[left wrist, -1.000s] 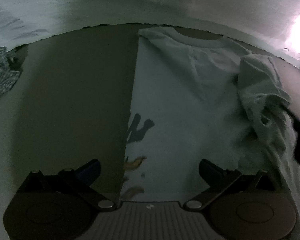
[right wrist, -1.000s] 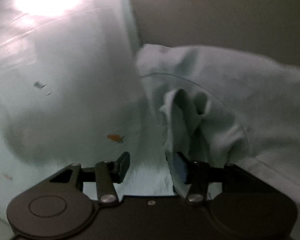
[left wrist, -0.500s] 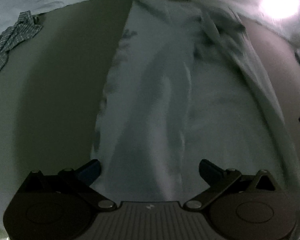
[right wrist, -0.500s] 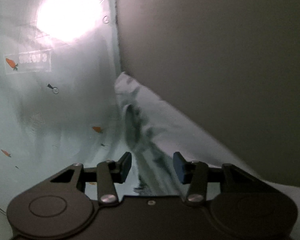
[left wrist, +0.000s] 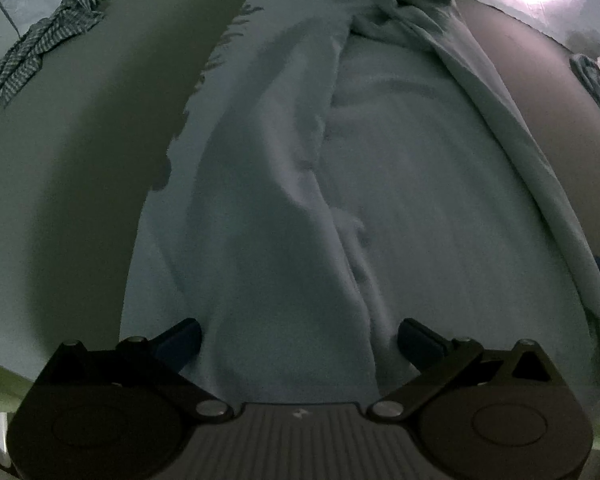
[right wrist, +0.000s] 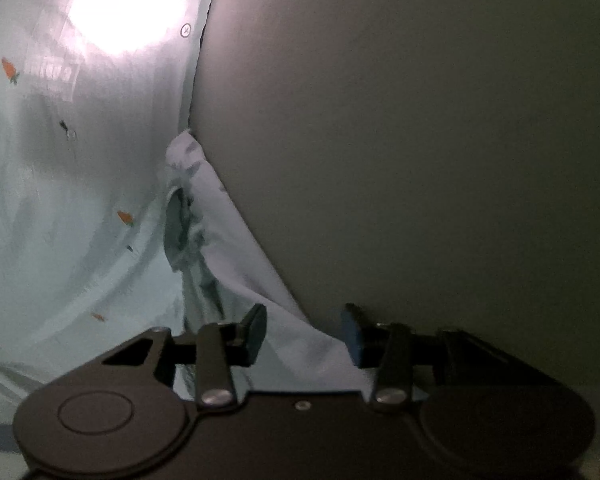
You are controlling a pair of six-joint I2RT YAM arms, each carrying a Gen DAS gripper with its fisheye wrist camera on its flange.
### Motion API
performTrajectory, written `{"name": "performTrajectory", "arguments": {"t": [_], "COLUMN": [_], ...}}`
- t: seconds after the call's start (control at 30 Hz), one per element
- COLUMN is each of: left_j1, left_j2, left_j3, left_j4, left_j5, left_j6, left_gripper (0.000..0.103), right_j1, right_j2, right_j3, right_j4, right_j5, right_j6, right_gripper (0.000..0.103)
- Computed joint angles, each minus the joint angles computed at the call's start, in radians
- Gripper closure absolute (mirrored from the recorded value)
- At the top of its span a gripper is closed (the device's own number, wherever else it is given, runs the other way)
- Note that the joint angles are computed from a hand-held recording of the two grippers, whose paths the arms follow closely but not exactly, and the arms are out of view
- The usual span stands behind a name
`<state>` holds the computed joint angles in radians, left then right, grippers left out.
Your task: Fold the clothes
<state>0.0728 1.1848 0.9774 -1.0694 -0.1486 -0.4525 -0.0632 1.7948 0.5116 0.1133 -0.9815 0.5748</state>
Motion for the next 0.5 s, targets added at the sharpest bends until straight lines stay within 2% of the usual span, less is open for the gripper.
{"name": "performTrajectory", "arguments": {"t": [0.1,0.27,0.43,0.5], "left_j1": [-0.028,-0.002,0.073,0.097], "left_j2": [-0.021,-0.020,-0.059,-0.084], "left_j3": [-0.016,-0.017,-0.007,-0.008], "left_j4": [-0.011,-0.004,-0.034,-0.062], "left_j5": [-0.006,0.017,0.085,0.096], "left_j6": [-0.013,0.055,0.159,0.202], "left_gripper": [0.000,0.000,0.000,0.000], "right_j1": [-0.020,0.027,0.176,0.229], "right_j2": [0.006,-0.019,-0.081,-0.138], "right_j3": [-0.014,-0.079,-0.224,-0.271], "right_j4": [-0.054,0.018,0.342,0.397], "right_j5": [-0.030,-0.063,-0.067,-0.055], "right_j6": [-0.067,0.010,0.300,0.348], "right_gripper": [0.069,0.070,0.070,0.070]}}
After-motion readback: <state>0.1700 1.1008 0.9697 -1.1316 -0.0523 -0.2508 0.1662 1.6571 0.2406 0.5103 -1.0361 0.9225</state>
